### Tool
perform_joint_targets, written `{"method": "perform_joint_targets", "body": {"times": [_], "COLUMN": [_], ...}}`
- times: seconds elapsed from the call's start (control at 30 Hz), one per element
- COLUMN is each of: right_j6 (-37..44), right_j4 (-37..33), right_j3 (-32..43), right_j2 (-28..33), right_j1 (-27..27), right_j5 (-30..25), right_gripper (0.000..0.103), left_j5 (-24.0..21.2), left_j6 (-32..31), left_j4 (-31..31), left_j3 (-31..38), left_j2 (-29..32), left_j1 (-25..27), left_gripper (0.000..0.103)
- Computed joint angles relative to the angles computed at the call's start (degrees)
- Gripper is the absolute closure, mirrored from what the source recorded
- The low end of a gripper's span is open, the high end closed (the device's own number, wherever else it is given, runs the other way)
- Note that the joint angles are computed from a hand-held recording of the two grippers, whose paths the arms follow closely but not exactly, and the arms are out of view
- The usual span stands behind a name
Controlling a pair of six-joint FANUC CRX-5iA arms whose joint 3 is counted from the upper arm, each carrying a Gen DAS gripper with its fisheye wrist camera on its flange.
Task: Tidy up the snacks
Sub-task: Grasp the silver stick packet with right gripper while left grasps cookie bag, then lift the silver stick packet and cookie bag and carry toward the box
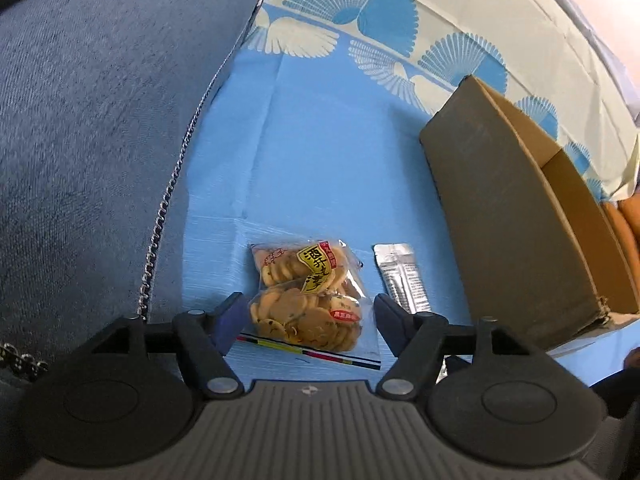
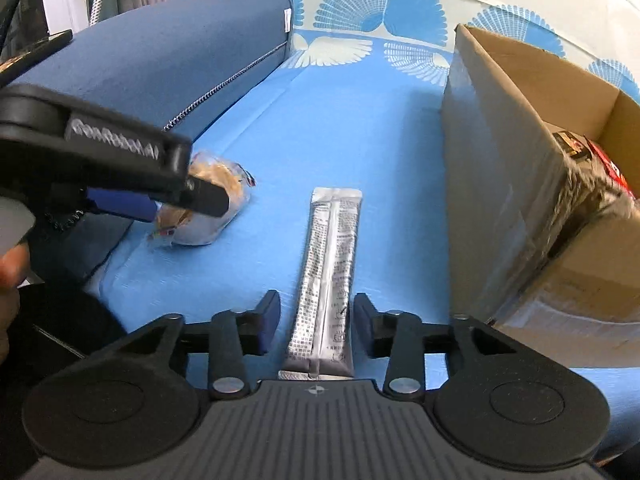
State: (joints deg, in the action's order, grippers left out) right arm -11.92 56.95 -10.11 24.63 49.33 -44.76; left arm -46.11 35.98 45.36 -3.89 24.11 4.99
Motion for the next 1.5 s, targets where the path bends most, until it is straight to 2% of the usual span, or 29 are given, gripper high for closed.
{"method": "perform_joint_targets", "body": {"times": [0.17,0.43,0.8,0.87,1.0,1.13,1.37,1.5], "right_j6": [-2.0,-5.4,-2.3,-1.8,-1.3,-1.0,-3.0,-6.7], "right_j4": [0.9,4.8,5.8,5.7,5.5,5.5,7.5,11.1], "right_j3": [-1.7,-3.8,-3.4,-3.3,-3.2,-3.3,-4.1,-5.4], "right_j2": [-0.9,-1.6,-0.7,-0.7,-0.7,-0.9,-1.8,-3.3], "right_j1": [-1.4,-3.3,-3.1,-2.9,-2.6,-2.6,-2.5,-2.9], "right_j5": [2.8,7.4,6.8,6.3,5.3,5.1,4.7,5.1], "right_gripper": [0.055,0.050,0.049,0.052,0.067,0.076,0.080,0.081], "left_j5": [-0.3,-1.4,0.9,1.3,2.1,3.7,6.5,6.9], "left_j6": [1.3,6.3,5.9,5.7,4.3,2.1,-6.5,-9.6], "left_j4": [0.2,-7.6,-8.6,-8.6,-8.2,-6.6,3.1,7.6], "left_j3": [-0.3,5.6,5.1,4.8,4.2,2.6,-2.7,-4.6], "left_j2": [0.1,3.4,3.2,2.9,2.5,1.7,-0.3,-1.0], "left_j1": [0.4,-1.6,-2.6,-2.6,-2.8,-3.1,-2.6,-2.4], "left_gripper": [0.021,0.018,0.019,0.021,0.025,0.033,0.051,0.057]}}
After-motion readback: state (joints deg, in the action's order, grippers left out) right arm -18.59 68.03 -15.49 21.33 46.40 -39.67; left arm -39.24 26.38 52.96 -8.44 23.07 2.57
